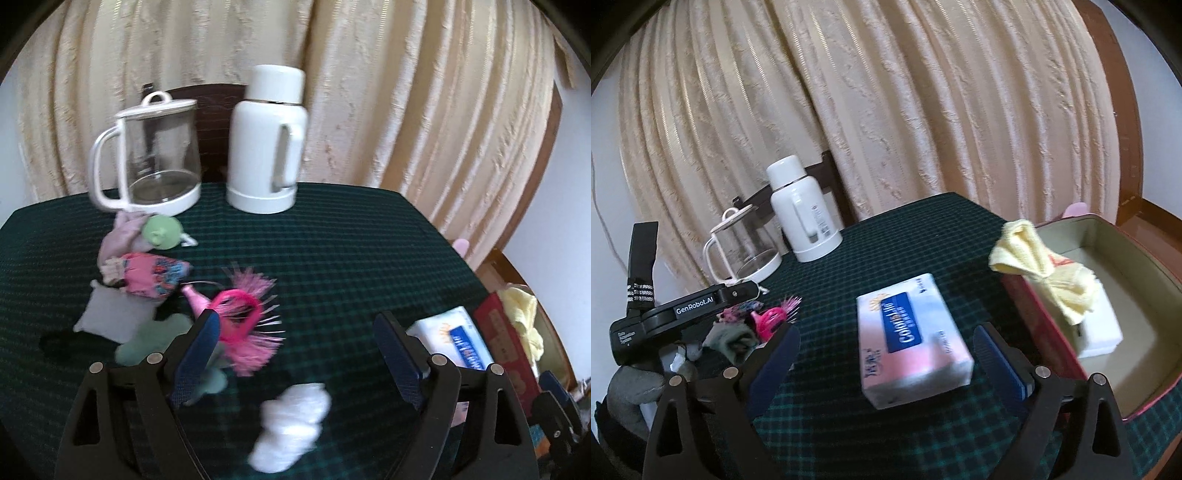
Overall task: Organize soft objects
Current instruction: 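Move the left gripper to the teal knit sock and grasp it, then grasp the white plastic bag with the right gripper while the left holds the teal sock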
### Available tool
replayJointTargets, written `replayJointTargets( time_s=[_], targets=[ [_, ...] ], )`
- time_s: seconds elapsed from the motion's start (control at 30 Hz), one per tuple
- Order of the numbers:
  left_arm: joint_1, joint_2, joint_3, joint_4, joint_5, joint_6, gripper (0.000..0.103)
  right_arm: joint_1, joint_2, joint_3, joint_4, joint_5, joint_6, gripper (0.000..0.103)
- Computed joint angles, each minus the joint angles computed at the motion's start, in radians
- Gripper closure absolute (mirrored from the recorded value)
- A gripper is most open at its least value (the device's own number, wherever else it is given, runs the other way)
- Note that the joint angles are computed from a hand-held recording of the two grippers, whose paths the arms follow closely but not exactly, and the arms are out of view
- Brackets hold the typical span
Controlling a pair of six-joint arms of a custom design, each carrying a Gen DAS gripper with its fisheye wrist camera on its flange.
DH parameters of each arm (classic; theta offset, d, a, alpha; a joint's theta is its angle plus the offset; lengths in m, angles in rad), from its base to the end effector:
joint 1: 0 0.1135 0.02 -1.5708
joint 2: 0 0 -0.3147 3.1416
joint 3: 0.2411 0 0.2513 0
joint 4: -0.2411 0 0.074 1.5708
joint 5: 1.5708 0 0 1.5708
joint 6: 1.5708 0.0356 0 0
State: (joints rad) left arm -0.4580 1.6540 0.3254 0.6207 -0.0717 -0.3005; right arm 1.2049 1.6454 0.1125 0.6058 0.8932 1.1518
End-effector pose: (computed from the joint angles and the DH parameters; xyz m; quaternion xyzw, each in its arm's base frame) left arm 0.2219 -0.1065 0.1334 0.0565 0.9061 -0.1245 0.4003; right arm 0.0869 0.1493 0.1087 0.1139 0.8589 0.1069 0.4877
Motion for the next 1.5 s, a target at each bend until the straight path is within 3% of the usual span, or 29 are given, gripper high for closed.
replayJointTargets(
  time_s=[0.47,1.17,1.27,1.5],
  targets=[
    [0.264,0.092,-0.054,0.095,0.102,0.098,0.017,-0.014,0.106,0.109,0.062,-0.088,-0.117,0.006],
    [0.355,0.365,-0.011,0.216,0.152,0.153,0.017,-0.061,0.254,0.26,0.107,-0.289,-0.248,0.006],
    [0.358,0.385,-0.022,0.258,0.147,0.16,0.025,-0.084,0.281,0.281,0.124,-0.338,-0.272,0.006],
    [0.379,0.36,-0.038,0.258,0.182,0.16,0.055,-0.118,0.33,0.327,0.134,-0.424,-0.297,0.006]
  ],
)
